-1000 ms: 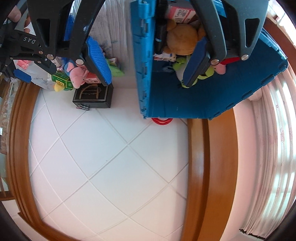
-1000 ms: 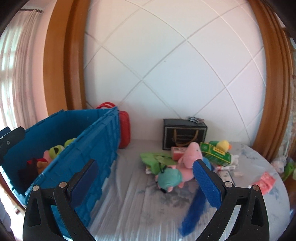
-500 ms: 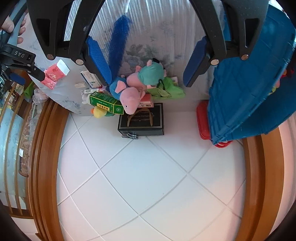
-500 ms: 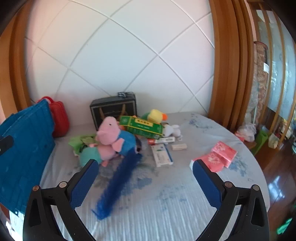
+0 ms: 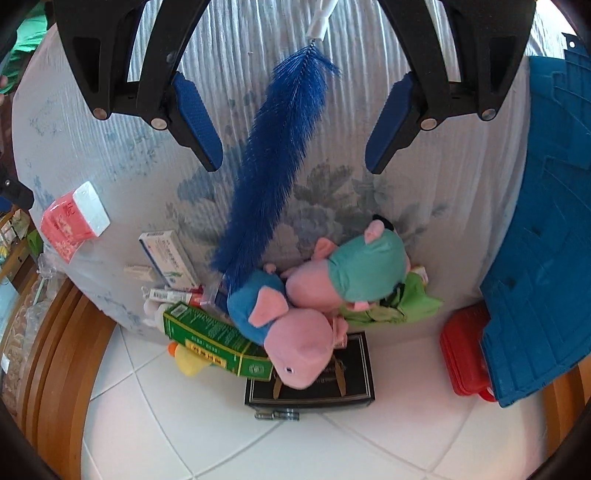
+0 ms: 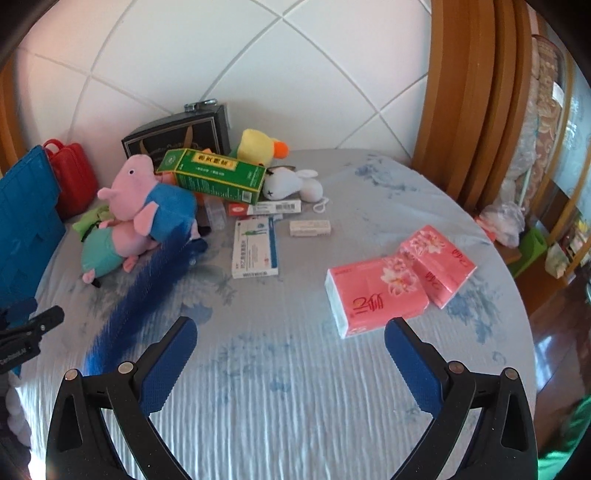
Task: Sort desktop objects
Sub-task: 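Return both tools from the crate to the table, then grasp the blue feather duster with the left tool while the right tool grasps the white medicine box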
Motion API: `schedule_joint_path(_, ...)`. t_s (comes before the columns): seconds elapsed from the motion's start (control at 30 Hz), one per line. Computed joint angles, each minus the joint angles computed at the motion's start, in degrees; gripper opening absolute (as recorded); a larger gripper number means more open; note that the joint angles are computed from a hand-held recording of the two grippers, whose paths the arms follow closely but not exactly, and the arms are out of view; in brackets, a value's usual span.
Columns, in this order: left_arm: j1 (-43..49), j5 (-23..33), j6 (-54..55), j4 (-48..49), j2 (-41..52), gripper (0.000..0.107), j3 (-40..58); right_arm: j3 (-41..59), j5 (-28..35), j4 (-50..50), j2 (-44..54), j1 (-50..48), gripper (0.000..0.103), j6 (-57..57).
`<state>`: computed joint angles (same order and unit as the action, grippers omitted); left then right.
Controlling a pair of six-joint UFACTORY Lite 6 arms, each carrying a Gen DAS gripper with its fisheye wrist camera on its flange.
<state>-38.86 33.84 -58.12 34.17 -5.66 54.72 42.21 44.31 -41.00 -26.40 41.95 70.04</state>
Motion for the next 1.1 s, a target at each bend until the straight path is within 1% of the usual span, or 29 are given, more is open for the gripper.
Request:
schedule_joint_path(0.17,1.56,-3.89,4.05,-2.59,11.82,0.080,4.55,0.27,-8.97,3.28,7.35,-5.84,0.103,-6.52)
schedule_joint_path(0.23,2.18,-4.20,6.57,-3.83,16.63,0.075,7.43,1.54,-12.11,4.32,11.16,-7.63,0.103,-8.24)
schedule_joint_path(0.27,2.73,-4.59,8.62,-5.35,19.16,0.067,8.85,2.46,-13.51,4.90,13.22,-8.36,0.103,-9.06)
schedule_joint_path(0.3,3.45,-4.80,10.82,-7.23,21.45,0.054,10.24,3.48,-15.04,5.54,15.48,-9.22,0.103,-9.99)
schedule_joint_path(0.33,4.48,-5.55,14.03,-9.94,24.18,0.047,11.71,4.49,-16.67,6.12,17.74,-10.04,0.103,-10.72)
schedule_joint_path(0.37,5.48,-6.35,17.50,-13.01,26.48,0.034,13.02,5.48,-18.15,6.87,19.84,-10.83,0.103,-11.54)
schedule_joint_path(0.4,6.28,-6.97,19.85,-15.21,28.64,0.029,14.37,6.50,-19.58,7.86,22.12,-11.56,0.103,-12.51)
schedule_joint_path(0.47,6.99,-8.85,20.42,-15.18,31.21,0.023,15.91,8.60,-21.78,8.74,26.69,-12.62,0.103,-13.79)
schedule_joint_path(0.57,7.44,-9.86,17.69,-11.20,35.03,0.022,19.93,12.23,-25.05,11.08,33.63,-14.41,0.103,-17.23)
schedule_joint_path(0.6,7.78,-9.72,16.79,-9.88,36.64,0.022,21.83,14.02,-26.47,13.29,36.49,-15.23,0.103,-19.94)
schedule_joint_path(0.67,8.39,-9.24,14.46,-6.56,39.08,0.022,24.95,17.12,-28.08,13.47,41.04,-16.02,0.103,-20.63)
schedule_joint_path(0.73,9.95,-9.83,17.28,-8.77,40.78,0.022,27.22,21.27,-28.95,11.37,46.20,-16.75,0.103,-19.05)
schedule_joint_path(0.8,10.95,-10.54,20.58,-11.76,41.40,0.022,28.05,25.85,-29.02,9.00,51.36,-17.62,0.103,-16.81)
schedule_joint_path(0.93,10.66,-11.97,19.08,-9.87,40.84,0.022,26.68,34.30,-27.31,5.73,59.92,-18.81,0.103,-14.65)
schedule_joint_path(1.03,10.98,-12.38,20.71,-11.93,40.86,0.022,26.64,39.46,-26.19,9.75,65.12,-19.46,0.103,-19.32)
schedule_joint_path(1.07,11.07,-12.57,20.90,-12.29,40.87,0.022,26.60,40.04,-26.07,10.49,65.88,-19.50,0.101,-19.81)
schedule_joint_path(1.1,11.11,-12.85,20.72,-12.36,40.81,0.023,26.42,40.11,-25.49,9.65,66.18,-19.28,0.091,-18.61)
